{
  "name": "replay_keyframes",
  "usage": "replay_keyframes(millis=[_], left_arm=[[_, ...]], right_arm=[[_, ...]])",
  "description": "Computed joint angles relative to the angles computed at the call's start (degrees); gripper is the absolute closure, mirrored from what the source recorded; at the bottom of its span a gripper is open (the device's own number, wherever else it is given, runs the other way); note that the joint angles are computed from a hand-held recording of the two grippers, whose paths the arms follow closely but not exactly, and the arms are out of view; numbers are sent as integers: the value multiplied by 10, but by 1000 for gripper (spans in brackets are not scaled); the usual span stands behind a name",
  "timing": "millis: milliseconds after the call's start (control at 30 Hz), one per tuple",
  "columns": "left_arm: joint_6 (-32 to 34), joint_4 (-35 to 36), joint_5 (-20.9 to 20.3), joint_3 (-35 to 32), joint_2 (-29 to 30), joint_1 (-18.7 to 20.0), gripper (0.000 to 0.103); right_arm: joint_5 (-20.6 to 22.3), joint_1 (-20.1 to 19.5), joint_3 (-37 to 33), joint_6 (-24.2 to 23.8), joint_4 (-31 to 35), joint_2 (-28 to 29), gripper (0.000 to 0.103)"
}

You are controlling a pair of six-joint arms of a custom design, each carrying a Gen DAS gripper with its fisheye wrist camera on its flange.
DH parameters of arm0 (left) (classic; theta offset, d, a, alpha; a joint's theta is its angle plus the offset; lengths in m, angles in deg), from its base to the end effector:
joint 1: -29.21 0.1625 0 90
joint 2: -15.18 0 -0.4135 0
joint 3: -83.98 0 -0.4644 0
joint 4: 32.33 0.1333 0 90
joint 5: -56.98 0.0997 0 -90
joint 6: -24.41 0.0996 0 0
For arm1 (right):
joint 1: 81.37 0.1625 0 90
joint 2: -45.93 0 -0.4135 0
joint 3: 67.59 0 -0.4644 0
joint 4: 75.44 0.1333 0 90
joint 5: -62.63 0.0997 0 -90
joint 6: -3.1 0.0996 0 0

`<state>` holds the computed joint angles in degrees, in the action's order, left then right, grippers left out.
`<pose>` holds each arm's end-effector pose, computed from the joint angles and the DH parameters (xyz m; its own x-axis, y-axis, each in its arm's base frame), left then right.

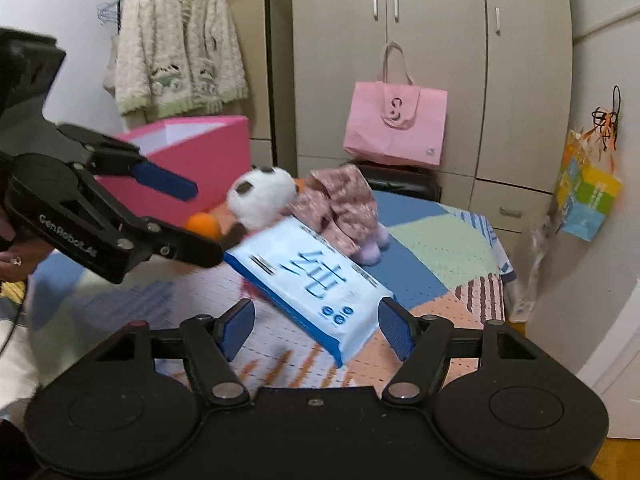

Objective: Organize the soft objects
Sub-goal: 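Grasp the blue-and-white wet-wipes pack with the right tool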

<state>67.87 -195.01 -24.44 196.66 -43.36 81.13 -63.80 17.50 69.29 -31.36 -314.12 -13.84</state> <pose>-0.2619 -0.5745 0.0772 -0.1840 0.9289 -0.3214 0.9800 0.1479 -0.1335 0.1379 -0.4029 0.1363 -0.6995 0.1799 0.6916 -0.5392 0.5023 -0.6760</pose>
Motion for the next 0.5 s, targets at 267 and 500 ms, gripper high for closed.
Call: replay_keyframes(millis=[267, 500], left_arm=[[-51, 1, -28, -35, 47, 13, 54], [-84, -63, -26, -21, 65, 15, 67]], right_arm=[[40, -45, -10, -8, -44, 27, 30], [56, -60, -15, 53, -13, 26, 29]])
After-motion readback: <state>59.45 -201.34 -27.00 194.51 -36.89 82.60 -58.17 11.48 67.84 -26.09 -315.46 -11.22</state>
